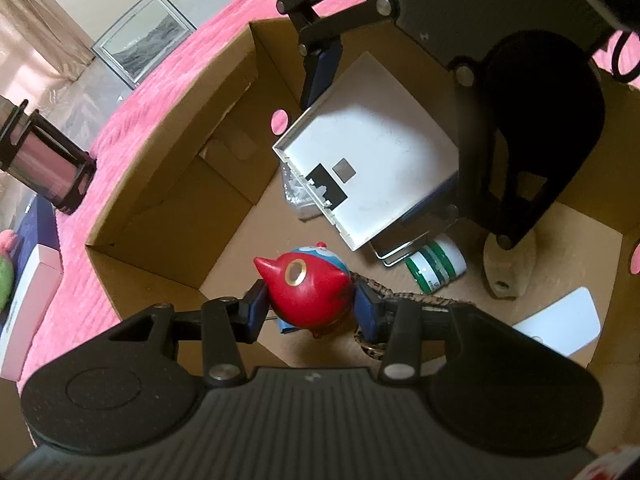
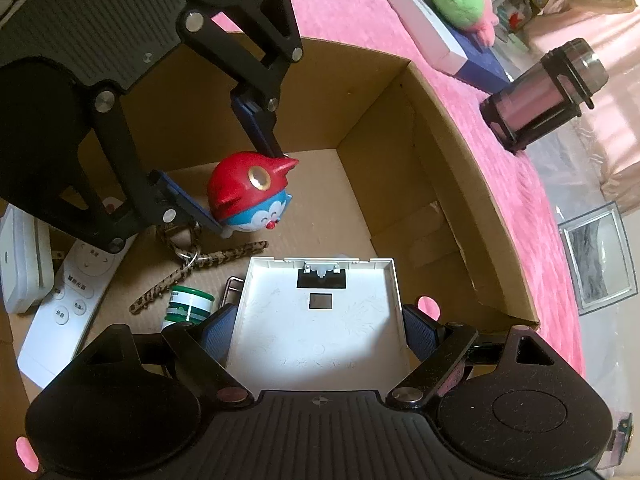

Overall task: Organize rigid objects
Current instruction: 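Lower both tools into the box and open them to release figure and tray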

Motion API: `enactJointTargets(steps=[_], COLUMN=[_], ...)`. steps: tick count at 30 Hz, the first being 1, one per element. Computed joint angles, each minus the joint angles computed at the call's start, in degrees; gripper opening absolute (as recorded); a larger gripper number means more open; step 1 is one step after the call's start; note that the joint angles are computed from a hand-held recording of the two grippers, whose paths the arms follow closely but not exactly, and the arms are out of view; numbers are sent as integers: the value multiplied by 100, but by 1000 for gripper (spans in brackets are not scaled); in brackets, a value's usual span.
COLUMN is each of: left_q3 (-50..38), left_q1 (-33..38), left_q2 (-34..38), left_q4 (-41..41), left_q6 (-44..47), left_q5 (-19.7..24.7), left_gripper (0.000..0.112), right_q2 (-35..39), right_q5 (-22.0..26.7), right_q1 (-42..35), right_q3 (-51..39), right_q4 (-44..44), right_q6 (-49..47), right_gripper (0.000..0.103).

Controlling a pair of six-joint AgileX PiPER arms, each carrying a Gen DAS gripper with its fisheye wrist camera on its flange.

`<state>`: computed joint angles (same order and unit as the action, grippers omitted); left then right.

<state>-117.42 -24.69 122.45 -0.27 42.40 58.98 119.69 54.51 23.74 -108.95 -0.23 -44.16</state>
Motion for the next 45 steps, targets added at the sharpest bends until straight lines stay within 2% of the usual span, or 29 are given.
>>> enactJointTargets(steps=[9, 21, 36, 45], left_q3=[-265, 67, 310, 525], left_q1=[67, 109, 146, 127], left_q2=[111, -100, -361, -636], left_q4=[-131, -260, -357, -339], left_q6=[-80, -188, -340, -522], left_q5=[153, -164, -278, -339], left_gripper=[40, 41, 42, 46], right_q2=[87, 15, -308, -618], right_q5=[105, -73, -344, -418], right_q1=[-25, -75, -46, -50], right_q3=[-144, -13, 439, 731], right_q4=[81, 217, 290, 353], right_q6=[-32, -33, 48, 205], right_gripper=[83, 83, 83, 83])
